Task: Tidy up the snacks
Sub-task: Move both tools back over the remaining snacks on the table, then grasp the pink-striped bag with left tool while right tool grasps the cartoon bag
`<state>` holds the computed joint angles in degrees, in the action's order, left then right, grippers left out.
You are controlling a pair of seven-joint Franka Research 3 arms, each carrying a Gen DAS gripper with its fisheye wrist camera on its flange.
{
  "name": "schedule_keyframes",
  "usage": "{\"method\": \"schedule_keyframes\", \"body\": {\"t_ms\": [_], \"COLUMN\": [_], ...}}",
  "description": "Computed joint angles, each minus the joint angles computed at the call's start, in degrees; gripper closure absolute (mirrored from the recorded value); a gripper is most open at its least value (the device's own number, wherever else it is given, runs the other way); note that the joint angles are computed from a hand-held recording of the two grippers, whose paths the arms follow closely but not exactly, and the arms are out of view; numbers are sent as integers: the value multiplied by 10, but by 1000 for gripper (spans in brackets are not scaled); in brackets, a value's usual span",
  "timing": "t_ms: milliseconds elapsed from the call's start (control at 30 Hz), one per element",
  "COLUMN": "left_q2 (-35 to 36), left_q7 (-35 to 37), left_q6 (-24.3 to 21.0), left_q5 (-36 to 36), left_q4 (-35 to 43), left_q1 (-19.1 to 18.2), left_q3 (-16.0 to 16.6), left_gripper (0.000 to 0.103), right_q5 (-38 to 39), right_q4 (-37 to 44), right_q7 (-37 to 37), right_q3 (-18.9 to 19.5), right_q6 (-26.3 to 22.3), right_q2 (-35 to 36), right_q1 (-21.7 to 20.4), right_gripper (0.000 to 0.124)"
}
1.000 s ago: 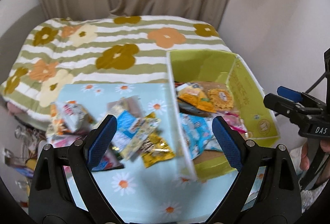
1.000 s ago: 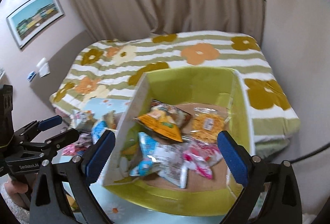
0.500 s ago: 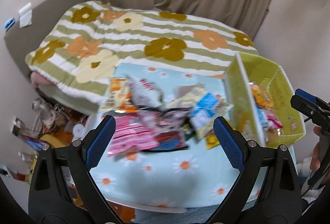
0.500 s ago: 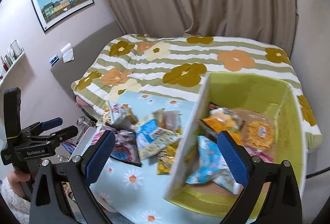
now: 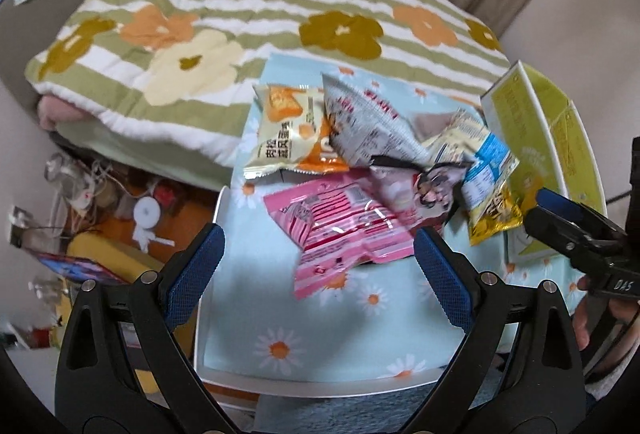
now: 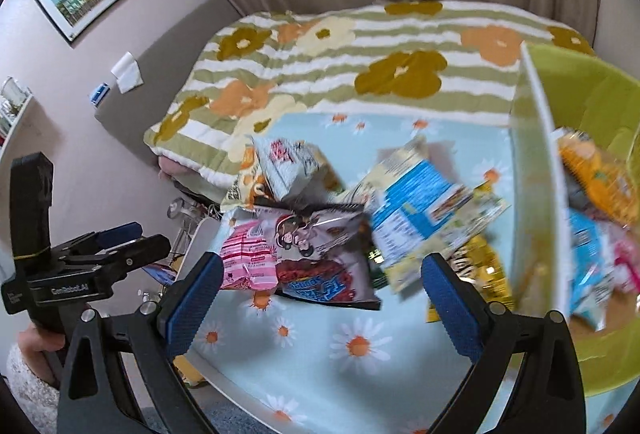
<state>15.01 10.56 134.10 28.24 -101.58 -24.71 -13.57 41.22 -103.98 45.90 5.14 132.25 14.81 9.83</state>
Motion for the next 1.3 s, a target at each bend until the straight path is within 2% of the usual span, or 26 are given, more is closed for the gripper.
{"method": "schedule_keyframes", "body": {"t_ms": [200,333,500,600,700,867,1033,1300], "left_q2": [20,32,43,40,43,49,58,86], "left_q7": [103,160,186,194,195,200,197,189], "left_q6": [58,74,86,105,100,98,92,83], "left_q5": [-64,-89,-110,-123,-124,-132,-132,-135], "left_q4": [-27,-35,-40,-53,-51,-46,-31,12], "left_q1": [35,44,48,53,51,51,47,42], "left_q3": [-7,-7,-3,-3,0,-1,2,4], "left_gripper": [8,8,8,8,8,8,8,8], "right_q5": [-23,-30,-38,-37,-42,-46,-41,-11], "right_q4": [-24,-28,-16,-6,8,34,28,3], "right_q7": [44,61,72,65,62,60,46,37], "right_q3": [10,18,25,31,33,36,36,32], "right_q6": [63,96,113,116,114,92,84,79], "right_q2": [17,33,54,66,81,102,94,69], "right_q1": [31,43,45,43,42,32,25,12], "right_gripper": [25,25,26,26,28,48,58,61]}}
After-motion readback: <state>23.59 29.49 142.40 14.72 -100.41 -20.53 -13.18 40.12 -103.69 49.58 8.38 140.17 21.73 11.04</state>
